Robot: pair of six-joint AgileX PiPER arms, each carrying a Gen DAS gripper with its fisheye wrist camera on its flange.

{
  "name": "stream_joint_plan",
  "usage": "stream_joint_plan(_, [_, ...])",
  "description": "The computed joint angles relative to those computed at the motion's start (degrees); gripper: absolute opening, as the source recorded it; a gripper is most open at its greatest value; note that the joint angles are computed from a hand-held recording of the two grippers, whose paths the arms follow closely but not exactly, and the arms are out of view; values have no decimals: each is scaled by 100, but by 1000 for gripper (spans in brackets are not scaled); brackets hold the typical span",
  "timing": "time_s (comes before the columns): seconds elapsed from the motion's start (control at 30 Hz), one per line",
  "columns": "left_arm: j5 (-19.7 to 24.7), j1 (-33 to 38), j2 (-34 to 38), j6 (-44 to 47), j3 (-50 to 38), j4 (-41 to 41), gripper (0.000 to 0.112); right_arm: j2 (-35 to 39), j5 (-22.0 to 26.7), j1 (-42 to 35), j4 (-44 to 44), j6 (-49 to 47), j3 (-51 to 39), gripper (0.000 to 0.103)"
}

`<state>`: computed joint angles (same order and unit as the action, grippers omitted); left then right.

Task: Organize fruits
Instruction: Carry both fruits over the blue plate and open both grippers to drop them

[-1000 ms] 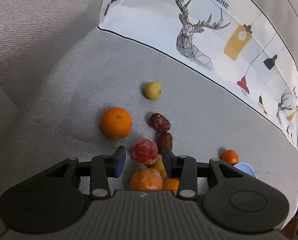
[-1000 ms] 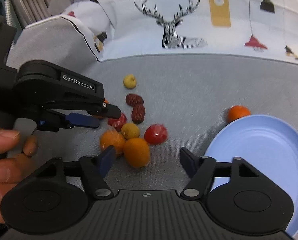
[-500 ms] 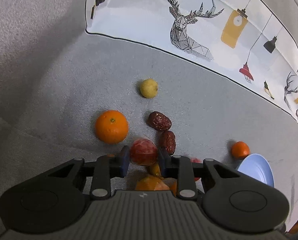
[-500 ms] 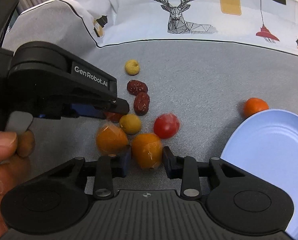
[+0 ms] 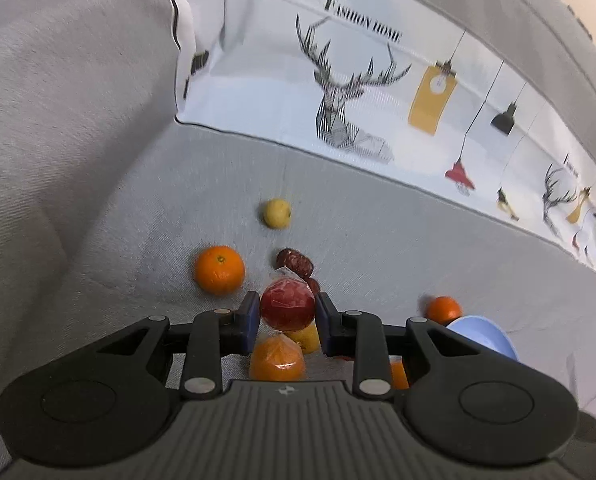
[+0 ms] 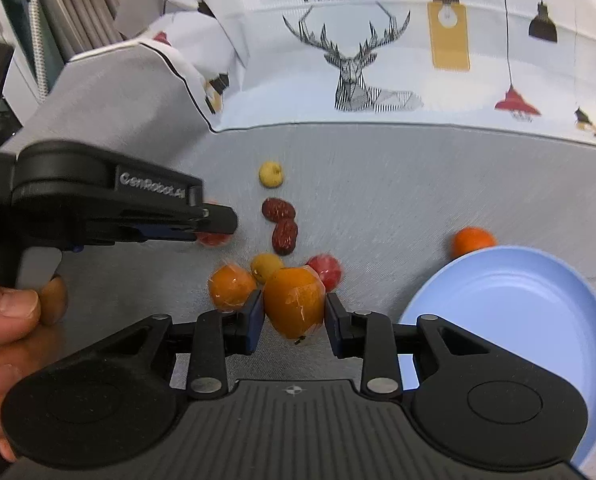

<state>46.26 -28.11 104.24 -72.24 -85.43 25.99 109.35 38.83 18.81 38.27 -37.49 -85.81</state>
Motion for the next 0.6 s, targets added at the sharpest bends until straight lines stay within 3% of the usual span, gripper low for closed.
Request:
stream_joint_plan(0.17, [158, -322, -229, -484, 117, 376, 32, -405, 367, -433, 70, -424, -113, 34])
stream_joint_plan(0.27, [344, -596, -201, -572, 21, 517, 32, -678, 303, -765, 188, -867, 76, 34])
stream_joint_plan(0.4, [842, -1109, 292, -27, -689, 629, 32, -859, 78, -1276, 625, -1181, 616, 34])
stream_joint_plan(0.5, [861, -1398, 626, 377, -1080, 568, 32, -774, 125, -1502, 224, -557, 670, 34])
stream_joint_plan(0.6, [821, -1608, 955, 825, -1435, 527, 32, -789, -11, -1700, 420, -689, 649, 34])
